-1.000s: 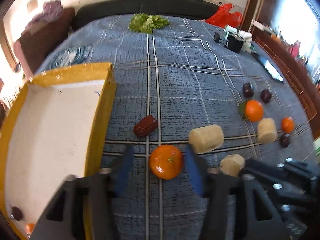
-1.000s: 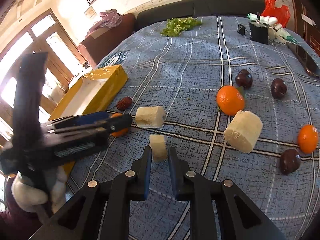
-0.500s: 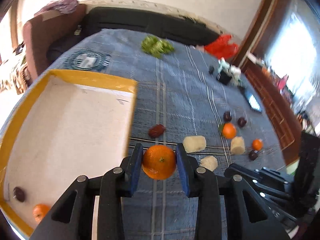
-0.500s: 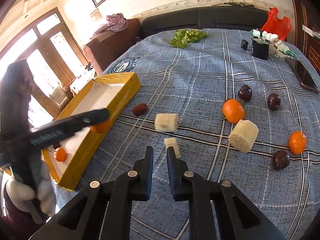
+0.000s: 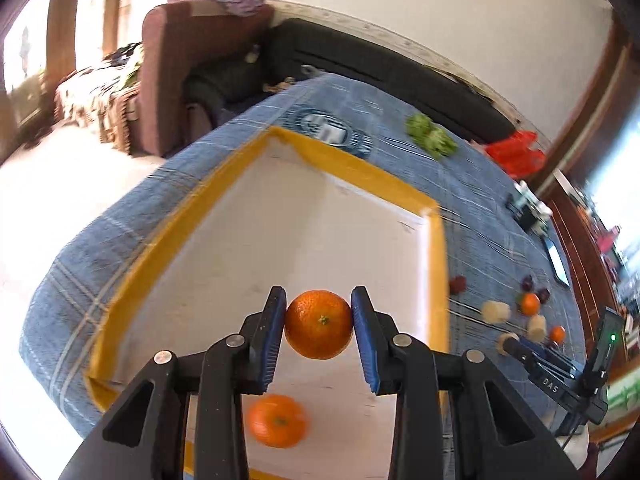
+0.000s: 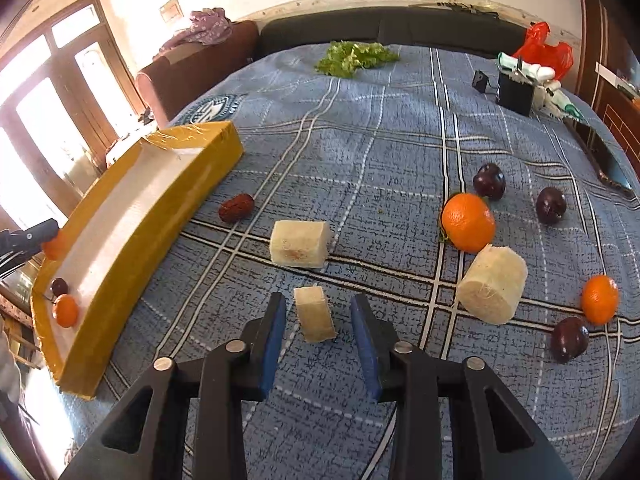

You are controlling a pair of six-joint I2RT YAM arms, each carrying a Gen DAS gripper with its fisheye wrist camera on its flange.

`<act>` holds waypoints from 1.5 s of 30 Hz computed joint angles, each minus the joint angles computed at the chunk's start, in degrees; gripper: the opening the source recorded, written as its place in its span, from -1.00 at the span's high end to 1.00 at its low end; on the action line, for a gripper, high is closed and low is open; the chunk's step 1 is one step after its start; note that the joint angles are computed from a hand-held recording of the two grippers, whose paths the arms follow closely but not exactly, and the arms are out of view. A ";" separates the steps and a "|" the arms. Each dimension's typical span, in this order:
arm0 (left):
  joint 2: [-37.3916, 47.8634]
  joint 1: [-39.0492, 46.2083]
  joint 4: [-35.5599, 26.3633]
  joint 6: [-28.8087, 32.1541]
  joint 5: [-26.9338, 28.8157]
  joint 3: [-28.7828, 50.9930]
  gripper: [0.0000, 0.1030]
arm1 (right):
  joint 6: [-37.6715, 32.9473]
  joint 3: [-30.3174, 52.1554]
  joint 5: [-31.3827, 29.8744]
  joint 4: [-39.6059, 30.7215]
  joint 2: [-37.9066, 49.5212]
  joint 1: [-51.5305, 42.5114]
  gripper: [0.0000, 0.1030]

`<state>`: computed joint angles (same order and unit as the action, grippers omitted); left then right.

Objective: Organize fruits
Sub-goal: 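Lower tangerine into tray with left tool while right releases yam piece there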

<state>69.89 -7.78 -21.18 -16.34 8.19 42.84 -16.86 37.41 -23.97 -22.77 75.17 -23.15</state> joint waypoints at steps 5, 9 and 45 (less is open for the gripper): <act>1.63 4.60 -0.06 2.01 1.18 0.52 0.36 | -0.85 1.09 -0.98 -2.45 -0.46 -0.49 0.64; 4.26 6.82 -0.45 3.67 1.07 1.70 0.36 | 1.22 3.48 -5.98 -7.88 -5.18 -0.67 0.64; -10.04 10.77 -6.93 -0.32 10.43 -0.32 -0.47 | 15.52 0.56 -1.03 -7.40 -14.66 25.23 0.20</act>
